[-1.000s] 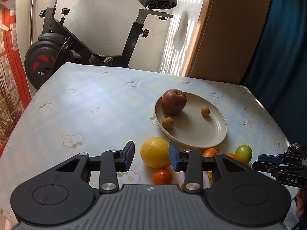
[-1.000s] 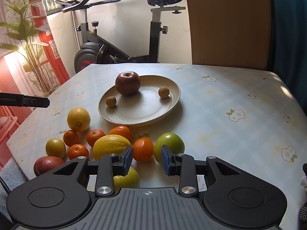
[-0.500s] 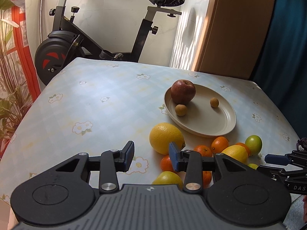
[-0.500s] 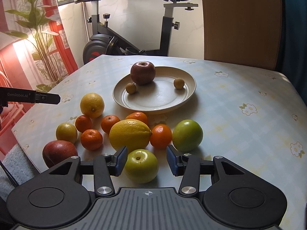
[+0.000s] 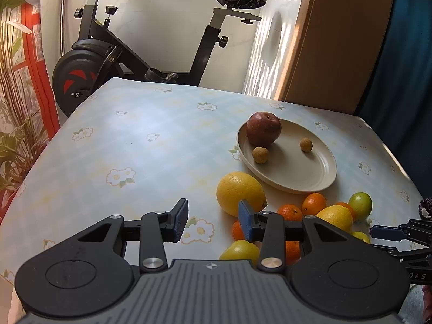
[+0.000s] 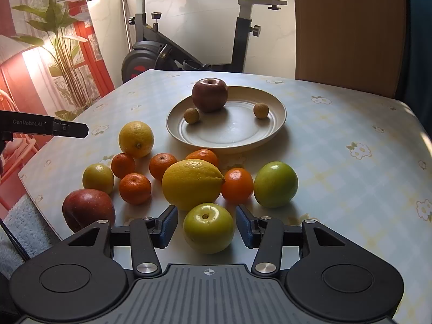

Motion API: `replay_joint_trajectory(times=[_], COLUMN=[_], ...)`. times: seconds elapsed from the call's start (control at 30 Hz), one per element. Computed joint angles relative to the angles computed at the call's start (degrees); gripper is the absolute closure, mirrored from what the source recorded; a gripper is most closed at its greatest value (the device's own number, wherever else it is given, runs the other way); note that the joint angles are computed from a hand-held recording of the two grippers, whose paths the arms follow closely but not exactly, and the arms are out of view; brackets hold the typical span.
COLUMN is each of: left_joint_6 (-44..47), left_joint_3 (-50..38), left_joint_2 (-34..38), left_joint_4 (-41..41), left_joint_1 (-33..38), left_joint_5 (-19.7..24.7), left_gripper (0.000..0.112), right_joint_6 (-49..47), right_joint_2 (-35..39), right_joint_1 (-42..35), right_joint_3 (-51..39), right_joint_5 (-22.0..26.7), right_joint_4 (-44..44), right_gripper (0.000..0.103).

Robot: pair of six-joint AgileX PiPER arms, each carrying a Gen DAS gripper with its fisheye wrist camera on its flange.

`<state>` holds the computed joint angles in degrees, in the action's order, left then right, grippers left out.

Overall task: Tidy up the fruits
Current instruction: 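Lower the right tool over the yellow-green apple in the fruit cluster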

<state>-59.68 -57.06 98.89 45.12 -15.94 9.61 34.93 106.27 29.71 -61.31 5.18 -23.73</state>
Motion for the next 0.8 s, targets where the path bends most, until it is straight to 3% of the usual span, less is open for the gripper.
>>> replay_joint_trajectory(times=[0.33, 0.8], left_joint_6=[1.06, 4.35], left_joint_3=[-0.5, -1.12], left_joint_2=[0.74, 1.49], left_joint_4=[-1.93, -5.42], left_joint_1=[0.63, 0.92], left_joint_5=[0.35, 0.84], left_gripper=[0.064, 0.063], right_joint_6=[-4.9, -20.57], right_joint_2=[1.25, 4.66], right_joint_1=[-0.08, -0.48], right_joint_3=[-1.05, -4.45], right_joint_5=[1.03, 4.07], right_joint_4=[4.67, 19.16], right_gripper=[0.047, 0.052])
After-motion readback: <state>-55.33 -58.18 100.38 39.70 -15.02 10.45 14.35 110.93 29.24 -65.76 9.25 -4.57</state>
